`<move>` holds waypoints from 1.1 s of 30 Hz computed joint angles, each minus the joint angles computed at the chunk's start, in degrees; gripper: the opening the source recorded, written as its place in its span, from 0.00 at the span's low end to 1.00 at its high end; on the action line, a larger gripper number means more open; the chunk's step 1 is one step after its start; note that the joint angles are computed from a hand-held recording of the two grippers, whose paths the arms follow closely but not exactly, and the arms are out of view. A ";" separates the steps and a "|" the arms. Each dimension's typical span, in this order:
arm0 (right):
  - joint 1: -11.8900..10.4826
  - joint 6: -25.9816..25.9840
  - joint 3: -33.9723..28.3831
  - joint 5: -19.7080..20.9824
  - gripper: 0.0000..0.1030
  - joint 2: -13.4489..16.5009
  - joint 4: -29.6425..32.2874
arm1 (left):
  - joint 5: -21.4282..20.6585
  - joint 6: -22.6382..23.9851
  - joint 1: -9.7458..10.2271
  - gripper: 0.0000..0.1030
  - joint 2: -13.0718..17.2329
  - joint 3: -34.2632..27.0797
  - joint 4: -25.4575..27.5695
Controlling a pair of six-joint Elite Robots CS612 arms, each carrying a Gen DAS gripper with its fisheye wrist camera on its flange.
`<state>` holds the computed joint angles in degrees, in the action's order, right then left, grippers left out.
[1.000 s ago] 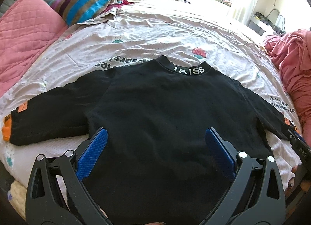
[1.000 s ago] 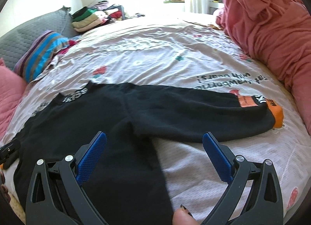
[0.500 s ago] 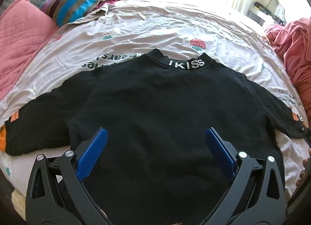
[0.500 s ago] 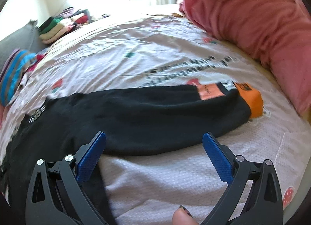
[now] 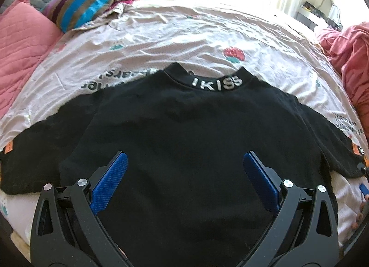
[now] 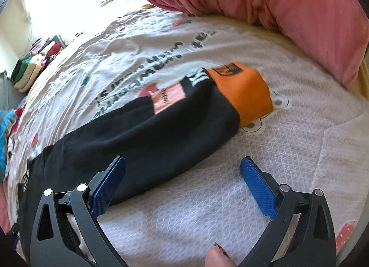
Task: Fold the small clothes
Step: 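Reach the right tool to the orange sleeve cuff and grasp it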
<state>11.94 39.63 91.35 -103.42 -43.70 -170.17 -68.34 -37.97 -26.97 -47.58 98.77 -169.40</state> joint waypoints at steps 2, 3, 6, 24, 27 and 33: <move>-0.35 0.32 0.10 0.09 0.96 0.24 -1.14 | 0.48 -0.24 -0.06 0.92 0.21 -0.05 0.10; -0.48 0.36 0.08 0.00 0.96 0.36 -1.71 | 0.58 -0.71 -0.09 0.92 0.29 0.05 0.00; -1.68 2.79 0.28 2.29 0.96 0.91 -4.77 | 1.14 -1.76 -0.15 0.92 0.27 0.58 -0.55; -4.85 7.47 1.85 10.52 0.15 3.81 -26.71 | -0.35 -7.65 0.79 0.92 -2.06 4.75 -7.00; -4.10 3.45 1.56 11.10 0.13 3.43 -29.52 | -1.36 -8.37 1.02 0.92 -2.42 5.30 -8.00; -2.24 -3.35 -0.44 15.06 0.12 2.74 -30.75 | -2.66 -9.23 1.31 0.92 -2.97 6.32 -10.43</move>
<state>9.70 36.28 90.91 -88.36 -40.96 -200.92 -71.01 -47.20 -25.66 -50.55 105.09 -179.83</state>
